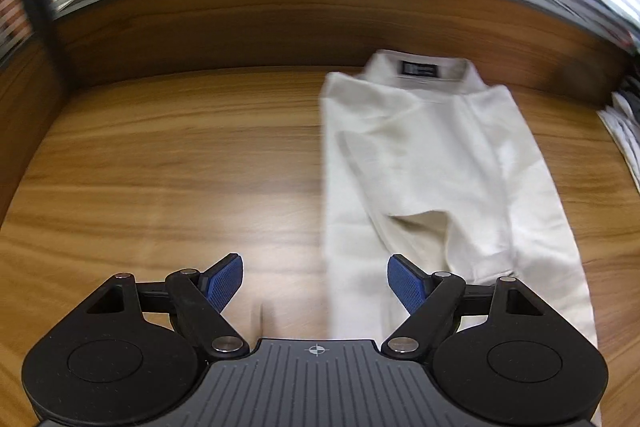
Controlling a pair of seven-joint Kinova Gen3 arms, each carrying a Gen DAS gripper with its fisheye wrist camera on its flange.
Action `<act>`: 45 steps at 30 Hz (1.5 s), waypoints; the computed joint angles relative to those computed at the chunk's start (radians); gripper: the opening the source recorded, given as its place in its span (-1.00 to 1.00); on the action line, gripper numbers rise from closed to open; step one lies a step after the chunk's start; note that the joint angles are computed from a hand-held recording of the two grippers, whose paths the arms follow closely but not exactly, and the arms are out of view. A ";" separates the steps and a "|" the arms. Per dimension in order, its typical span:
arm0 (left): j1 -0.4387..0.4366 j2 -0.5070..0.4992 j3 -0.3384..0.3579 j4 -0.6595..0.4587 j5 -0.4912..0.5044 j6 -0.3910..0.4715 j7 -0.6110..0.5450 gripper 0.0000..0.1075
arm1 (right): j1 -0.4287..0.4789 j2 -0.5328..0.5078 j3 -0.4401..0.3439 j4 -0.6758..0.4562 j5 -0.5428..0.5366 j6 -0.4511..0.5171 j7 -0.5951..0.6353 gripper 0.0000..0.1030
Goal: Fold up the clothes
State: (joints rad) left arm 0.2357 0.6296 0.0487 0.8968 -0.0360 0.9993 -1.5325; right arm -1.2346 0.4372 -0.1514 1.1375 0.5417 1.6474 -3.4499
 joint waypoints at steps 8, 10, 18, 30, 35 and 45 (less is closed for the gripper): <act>-0.122 -0.198 0.022 0.307 0.089 -0.115 -0.067 0.52 | 0.273 -0.131 -0.198 0.208 0.061 -0.321 0.271 -0.16; -0.146 -0.249 0.019 0.378 0.109 -0.124 -0.068 0.52 | 0.366 -0.135 -0.266 0.229 0.061 -0.402 0.352 -0.25; -0.195 -0.449 -0.002 0.636 0.136 -0.160 -0.059 0.52 | 0.648 -0.056 -0.471 0.226 -0.011 -0.675 0.677 -0.46; -0.229 -0.707 -0.046 0.890 0.170 -0.152 -0.168 0.53 | 0.448 0.011 -0.156 0.176 -0.228 -0.727 0.951 -0.47; -0.252 -0.737 -0.070 0.925 0.275 -0.109 -0.328 0.53 | 0.426 0.006 -0.126 0.170 -0.224 -0.709 0.962 -1.00; -0.282 -0.667 -0.104 0.940 0.470 0.004 -0.713 0.53 | 0.361 -0.108 -0.040 0.268 -0.236 -0.710 0.871 -0.94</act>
